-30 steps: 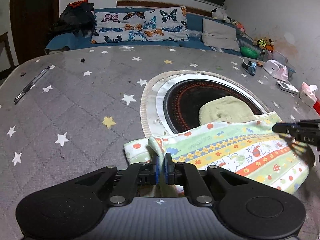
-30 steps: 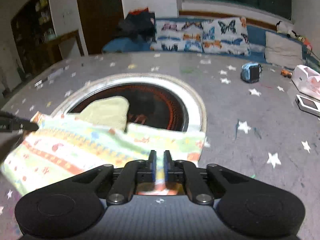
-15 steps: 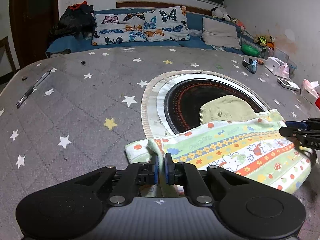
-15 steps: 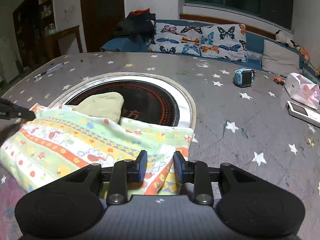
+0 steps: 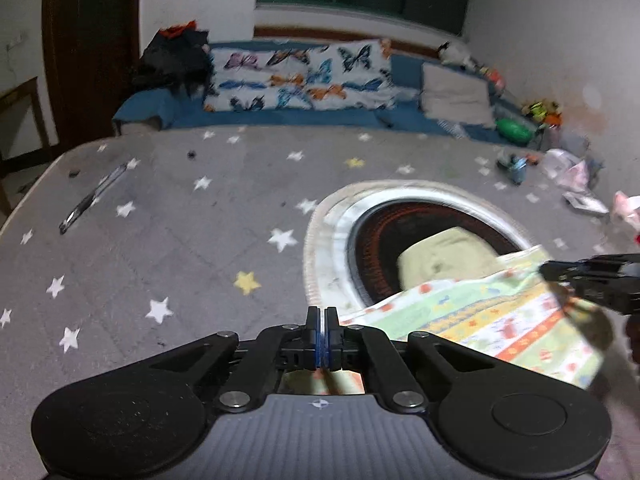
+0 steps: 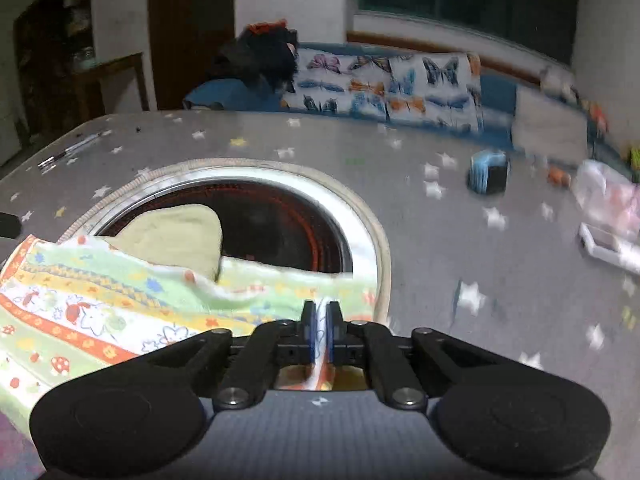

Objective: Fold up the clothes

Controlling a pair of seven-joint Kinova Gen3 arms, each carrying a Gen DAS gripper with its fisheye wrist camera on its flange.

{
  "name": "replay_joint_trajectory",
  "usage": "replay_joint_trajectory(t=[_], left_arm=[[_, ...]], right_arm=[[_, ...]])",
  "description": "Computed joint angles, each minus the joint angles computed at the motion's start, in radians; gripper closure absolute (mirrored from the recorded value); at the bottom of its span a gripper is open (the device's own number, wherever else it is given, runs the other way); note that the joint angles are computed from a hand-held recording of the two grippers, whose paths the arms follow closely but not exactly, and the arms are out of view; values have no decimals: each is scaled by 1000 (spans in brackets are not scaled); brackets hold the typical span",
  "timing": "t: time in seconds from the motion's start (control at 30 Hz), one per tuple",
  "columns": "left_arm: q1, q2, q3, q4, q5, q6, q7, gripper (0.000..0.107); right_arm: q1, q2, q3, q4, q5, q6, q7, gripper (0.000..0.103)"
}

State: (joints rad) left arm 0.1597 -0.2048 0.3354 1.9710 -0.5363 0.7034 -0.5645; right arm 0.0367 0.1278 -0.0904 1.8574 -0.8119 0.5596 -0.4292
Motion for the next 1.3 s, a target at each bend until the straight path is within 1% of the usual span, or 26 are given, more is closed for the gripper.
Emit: replay_joint_trajectory(t=[0.03,0.07,0.1,0.13,0.17,0.2,0.23,0.27,0.3,0.33,0.37,0.4,0.47,0.5,0.53,0.6,0.67,0.7,0.77,0.87,0.93,0.97,1.03,1.1,1.2,1.3], left_arm=[[16,-10,-21,-3,32,-14,-37,105],[51,-14,-59,-7,70,-38,-78,104],[97,-12,-105,-13,107,-60,-119,104],[144,0,-145,-21,145,-82,-159,103],[190,16,-183,-31,175,-95,-200,103],[218,36,-203,-44,204,-103,-241,103],[227,60,-207,-56,233,-114,-281,103],[218,81,-196,-66,262,-125,-315,103],[190,101,-165,-74,291,-135,-345,103],[151,114,-123,-77,314,-141,-363,103],[131,126,-100,-83,329,-144,-378,103],[130,137,-91,-87,331,-147,-383,103],[142,150,-87,-83,301,-152,-364,103],[149,157,-87,-81,287,-152,-357,103],[154,164,-89,-80,273,-147,-351,103],[155,175,-86,-77,239,-132,-322,103],[162,171,-115,-73,270,-140,-335,103],[165,163,-132,-72,295,-144,-348,103],[148,155,-134,-72,306,-152,-352,102],[136,172,-138,-83,296,-144,-359,100],[128,183,-152,-74,326,-160,-377,100],[126,177,-157,-63,341,-177,-389,100],[123,168,-156,-51,344,-184,-390,100],[126,160,-141,-39,309,-187,-366,100],[136,152,-112,-26,230,-185,-317,99],[147,141,-99,-8,209,-199,-303,98]], right_arm=[[7,-6,-1,7,-19,-1,10,96],[7,-16,7,11,-38,1,22,95],[-5,-26,33,15,-70,17,49,93],[1,-31,42,9,-92,48,73,93],[22,-35,33,-1,-110,89,93,93],[51,-28,5,-15,-112,129,101,93],[62,-21,-5,-30,-109,170,103,92],[55,-13,2,-44,-104,201,120,91],[29,-8,22,-49,-106,216,141,89],[19,-2,24,-54,-107,228,163,87],[13,8,7,-67,-93,224,174,85],[5,19,-2,-80,-77,225,169,82],[-45,59,15,-123,-23,236,109,80],[-51,73,4,-136,3,232,84,82],[-50,86,-18,-144,26,218,63,86],[-66,87,-32,-134,36,165,64,86],[-67,86,-51,-121,30,126,68,85],[-71,86,-54,-116,25,114,69,83],[-51,83,-60,-115,-4,130,81,82],[2,70,-59,-122,-67,221,109,82],[18,62,-45,-122,-89,284,129,82],[29,56,-48,-115,-90,307,142,82],[20,27,-28,-68,-93,314,200,81],[21,-9,-11,-2,-123,288,267,80],[32,-63,19,96,-187,259,384,80],[21,-114,70,157,-220,265,440,80]])
